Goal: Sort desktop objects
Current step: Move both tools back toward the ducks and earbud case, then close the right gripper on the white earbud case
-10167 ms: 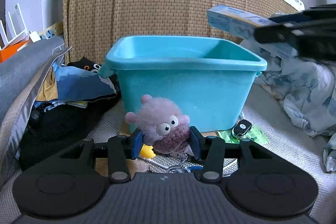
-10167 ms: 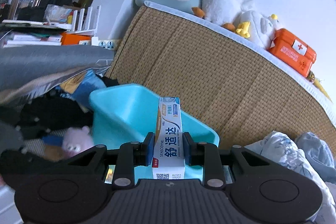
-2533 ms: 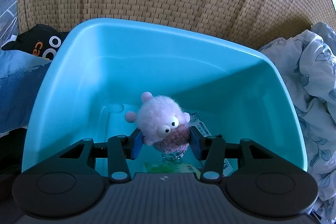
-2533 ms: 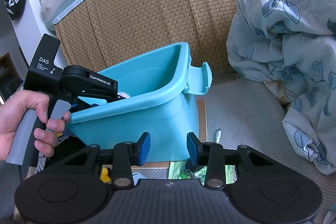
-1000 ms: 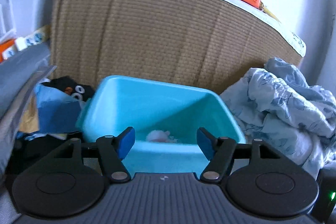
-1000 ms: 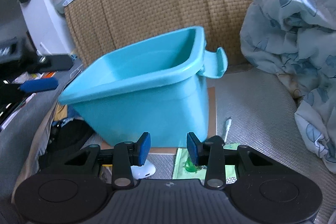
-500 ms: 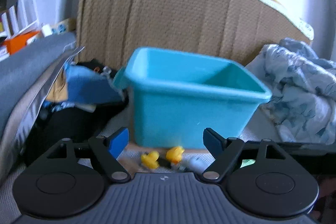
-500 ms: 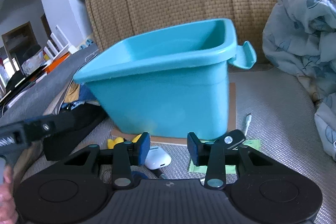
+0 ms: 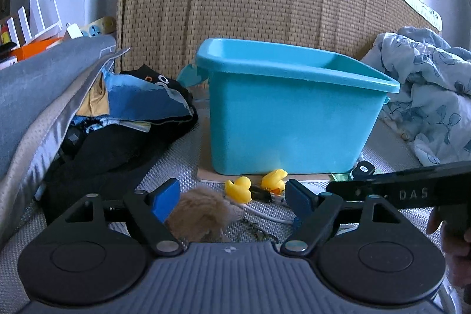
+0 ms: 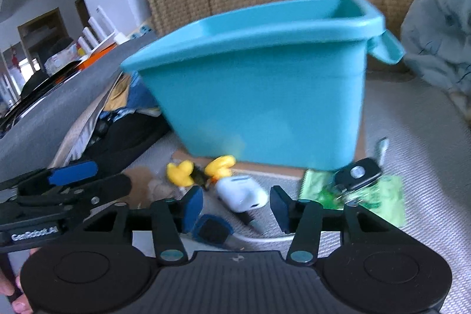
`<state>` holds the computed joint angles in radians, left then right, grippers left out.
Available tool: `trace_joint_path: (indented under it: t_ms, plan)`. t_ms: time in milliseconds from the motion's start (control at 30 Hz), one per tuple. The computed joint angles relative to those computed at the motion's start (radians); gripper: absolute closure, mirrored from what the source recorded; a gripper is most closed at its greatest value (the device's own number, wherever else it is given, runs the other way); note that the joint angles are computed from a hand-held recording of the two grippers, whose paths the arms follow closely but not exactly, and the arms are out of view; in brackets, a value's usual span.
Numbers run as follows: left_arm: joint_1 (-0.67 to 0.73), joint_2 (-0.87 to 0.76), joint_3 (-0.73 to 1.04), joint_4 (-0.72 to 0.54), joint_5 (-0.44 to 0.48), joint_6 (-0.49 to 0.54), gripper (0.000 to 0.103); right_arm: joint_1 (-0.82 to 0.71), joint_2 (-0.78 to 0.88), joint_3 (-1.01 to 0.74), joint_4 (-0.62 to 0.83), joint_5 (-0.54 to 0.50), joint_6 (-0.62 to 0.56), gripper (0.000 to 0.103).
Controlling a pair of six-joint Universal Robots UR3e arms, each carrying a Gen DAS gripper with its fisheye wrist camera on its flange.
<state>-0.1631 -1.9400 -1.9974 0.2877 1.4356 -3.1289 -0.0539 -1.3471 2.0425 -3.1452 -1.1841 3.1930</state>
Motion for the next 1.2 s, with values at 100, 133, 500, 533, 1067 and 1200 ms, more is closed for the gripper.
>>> trace_joint_path:
  t_ms: [100, 133, 500, 533, 1067, 1200]
  plan:
    - [0.01, -0.017, -0.001, 0.013, -0.016, -0.007, 0.021, 0.027, 0.019, -0.009, -0.018, -0.037, -0.017, 0.048]
    - [0.013, -0.02, 0.0, 0.015, -0.025, -0.012, 0.021, 0.035, 0.024, -0.01, -0.028, -0.057, -0.018, 0.048]
    - [-0.022, -0.069, 0.019, 0.031, -0.006, -0.011, 0.02, 0.034, 0.072, -0.032, -0.05, -0.081, 0.003, 0.044]
    - [-0.024, -0.072, 0.021, 0.03, -0.006, -0.01, 0.02, 0.035, 0.077, -0.037, -0.049, -0.08, 0.006, 0.044]
    - [-0.032, -0.088, 0.022, 0.021, -0.012, -0.012, 0.02, 0.038, 0.148, -0.145, 0.008, -0.071, 0.051, 0.044]
    - [-0.04, -0.092, 0.02, 0.026, -0.007, 0.003, 0.02, 0.016, 0.19, -0.182, 0.041, -0.02, 0.054, 0.044]
